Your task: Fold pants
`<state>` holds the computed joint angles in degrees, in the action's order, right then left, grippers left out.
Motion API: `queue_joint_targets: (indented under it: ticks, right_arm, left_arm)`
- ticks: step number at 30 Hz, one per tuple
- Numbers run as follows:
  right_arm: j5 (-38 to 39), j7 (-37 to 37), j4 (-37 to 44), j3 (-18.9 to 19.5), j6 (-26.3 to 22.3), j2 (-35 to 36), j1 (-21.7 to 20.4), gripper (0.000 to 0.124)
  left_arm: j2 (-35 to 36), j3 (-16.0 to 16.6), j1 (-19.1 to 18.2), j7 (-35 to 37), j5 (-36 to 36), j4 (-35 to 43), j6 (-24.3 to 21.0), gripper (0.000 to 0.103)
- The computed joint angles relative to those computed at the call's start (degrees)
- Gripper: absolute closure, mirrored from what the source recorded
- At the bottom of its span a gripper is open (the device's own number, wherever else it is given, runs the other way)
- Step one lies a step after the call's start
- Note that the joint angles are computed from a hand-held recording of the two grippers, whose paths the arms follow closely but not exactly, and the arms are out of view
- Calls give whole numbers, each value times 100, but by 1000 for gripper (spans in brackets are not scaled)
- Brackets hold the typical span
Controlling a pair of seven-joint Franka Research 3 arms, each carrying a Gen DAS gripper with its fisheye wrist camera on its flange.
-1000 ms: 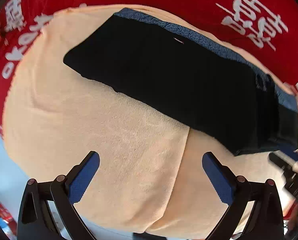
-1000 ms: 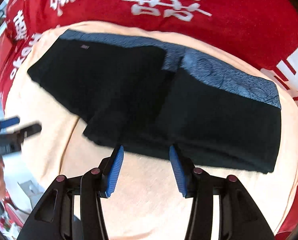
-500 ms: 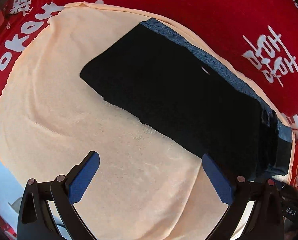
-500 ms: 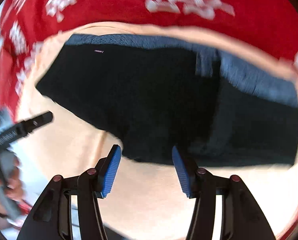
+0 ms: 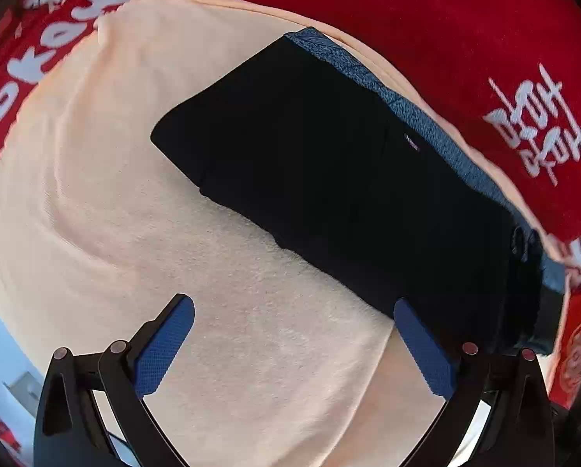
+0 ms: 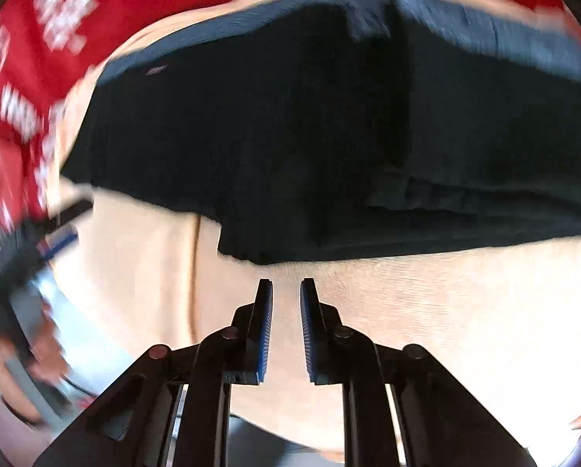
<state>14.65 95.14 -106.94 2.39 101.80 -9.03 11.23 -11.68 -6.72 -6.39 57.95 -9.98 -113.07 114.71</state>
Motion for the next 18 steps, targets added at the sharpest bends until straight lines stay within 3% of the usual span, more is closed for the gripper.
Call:
queue_joint_targets:
  ticks: [1, 3, 4, 5, 7, 9, 11, 18]
  right_arm:
    - [-222, -48, 63, 62, 146, 9, 25, 104]
    - [-609, -140, 189, 163, 496, 99, 87, 80]
    - [-775, -255, 269, 201, 686, 185, 130, 61]
    - [-856, -369, 354, 219, 807, 291, 173, 56]
    - [-855, -591, 487, 203, 779, 502, 237, 56]
    - [-570, -546, 562, 122, 317, 696, 231, 57]
    - [-463, -587, 291, 91, 608, 558, 227, 56]
    - [-692, -837, 147, 153, 712, 442, 310, 54]
  left_arm:
    - [-4, 19, 5, -6, -69, -29, 65, 0]
    - [-62, 69, 25, 0, -230, -139, 250, 0]
    - [-87, 90, 35, 3, -300, -191, 341, 0]
    - [-123, 123, 45, 13, -407, -265, 470, 0]
    - [-155, 182, 57, 64, -614, -386, 666, 0]
    - [-146, 264, 52, 178, -968, -529, 900, 0]
    - [-168, 363, 33, 400, -1473, -743, 1195, 0]
    - [-114, 485, -101, 1276, -2760, -1067, 2231, 0]
